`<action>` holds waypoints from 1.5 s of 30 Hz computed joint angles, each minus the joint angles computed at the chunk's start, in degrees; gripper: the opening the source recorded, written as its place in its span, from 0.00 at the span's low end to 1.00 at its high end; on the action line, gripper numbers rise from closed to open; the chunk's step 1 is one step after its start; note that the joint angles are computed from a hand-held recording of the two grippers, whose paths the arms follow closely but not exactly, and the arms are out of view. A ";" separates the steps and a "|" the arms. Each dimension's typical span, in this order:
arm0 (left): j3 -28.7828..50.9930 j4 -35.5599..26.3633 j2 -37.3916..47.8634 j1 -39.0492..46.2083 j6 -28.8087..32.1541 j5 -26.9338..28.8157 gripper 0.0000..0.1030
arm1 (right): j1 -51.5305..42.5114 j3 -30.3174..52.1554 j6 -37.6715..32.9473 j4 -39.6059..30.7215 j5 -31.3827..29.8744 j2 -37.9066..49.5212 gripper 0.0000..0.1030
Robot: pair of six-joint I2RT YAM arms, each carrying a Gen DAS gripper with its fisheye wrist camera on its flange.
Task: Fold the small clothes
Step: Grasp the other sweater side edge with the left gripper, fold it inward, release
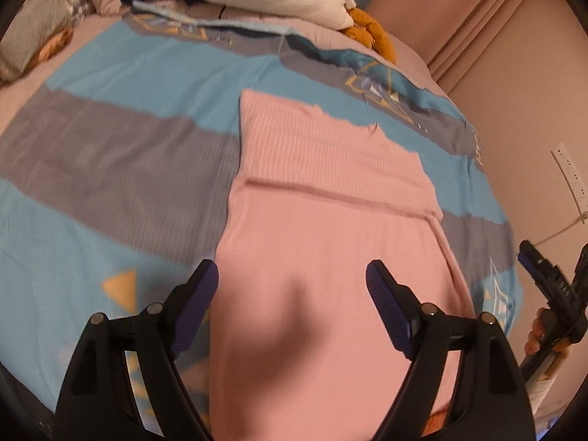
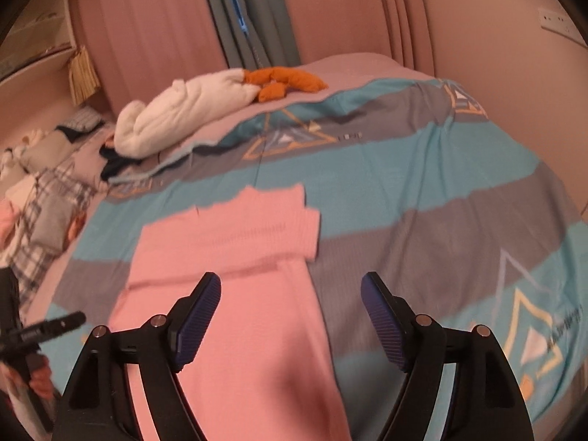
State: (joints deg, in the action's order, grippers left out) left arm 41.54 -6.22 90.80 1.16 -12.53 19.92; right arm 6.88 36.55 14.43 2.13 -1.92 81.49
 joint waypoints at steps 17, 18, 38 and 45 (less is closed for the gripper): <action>-14.41 -1.79 -2.79 7.82 8.16 9.96 0.70 | -1.30 -17.96 4.00 -4.93 -2.00 -9.26 0.76; -14.95 -2.26 -3.24 8.12 8.95 10.13 0.67 | -1.37 -18.66 3.95 -5.35 -2.20 -9.98 0.76; -21.60 -5.66 -4.85 5.63 12.71 15.07 0.07 | 2.10 -21.09 2.00 -10.55 -6.12 -12.75 0.08; -20.12 -10.43 -11.67 8.61 12.90 21.31 0.06 | -3.24 -17.55 -0.70 -9.36 -15.37 -14.69 0.07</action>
State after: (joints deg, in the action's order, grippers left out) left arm 21.42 -16.64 79.13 9.77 0.36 41.23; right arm 3.64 18.99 13.73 -7.23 -17.29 66.80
